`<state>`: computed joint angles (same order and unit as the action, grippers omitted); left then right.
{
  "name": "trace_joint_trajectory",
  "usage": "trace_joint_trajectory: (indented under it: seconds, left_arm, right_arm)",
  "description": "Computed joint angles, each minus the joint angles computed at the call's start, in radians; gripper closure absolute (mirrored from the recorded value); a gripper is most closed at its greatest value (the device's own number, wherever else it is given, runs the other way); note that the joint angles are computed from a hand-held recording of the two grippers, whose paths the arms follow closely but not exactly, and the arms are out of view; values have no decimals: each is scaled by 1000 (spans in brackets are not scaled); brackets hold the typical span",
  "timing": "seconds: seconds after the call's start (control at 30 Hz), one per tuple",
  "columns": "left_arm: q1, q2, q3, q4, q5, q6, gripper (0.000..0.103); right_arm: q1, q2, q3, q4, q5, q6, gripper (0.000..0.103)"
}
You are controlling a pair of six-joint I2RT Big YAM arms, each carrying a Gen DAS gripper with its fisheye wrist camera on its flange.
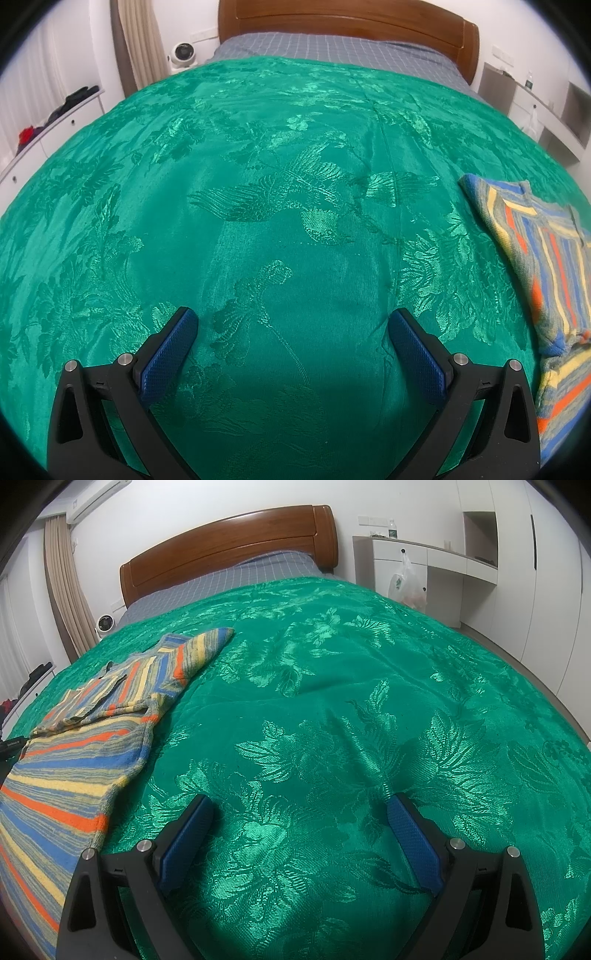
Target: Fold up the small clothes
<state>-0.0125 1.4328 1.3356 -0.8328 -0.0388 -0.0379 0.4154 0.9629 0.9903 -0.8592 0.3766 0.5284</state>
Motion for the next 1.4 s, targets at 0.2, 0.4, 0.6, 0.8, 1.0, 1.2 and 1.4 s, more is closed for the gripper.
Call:
trace_joint_trajectory:
  seconds: [0.2,0.4,0.6,0.8,1.0,1.2,1.4]
  left_arm:
    - [-13,21,48,-96,-35,-61,0]
    - [-3,-86,12,-145,-1,40,2]
    - [29,-383,-78,-496,260,316,2]
    - [-89,-570,-254,-704,343,214,3]
    - [-284,-576,-329,-689,252,112,32]
    - [-260,-561,-320,-712,348,108,99]
    - [-211,-579,-267,-774,450,164,100]
  right_arm:
    - [0,9,9,-11,0,0,8]
    - [-42,63,117,-165,-107,-24,8]
    - [28,-17,236,-357,-319,-78,8]
    - [272,-50,188,-492,-497,109,17]
    - [334,-12,124,-464,-533,224,41]
    - [345,20,164,-506,-553,193,97]
    - [395,11,243,-551,-543,202,97]
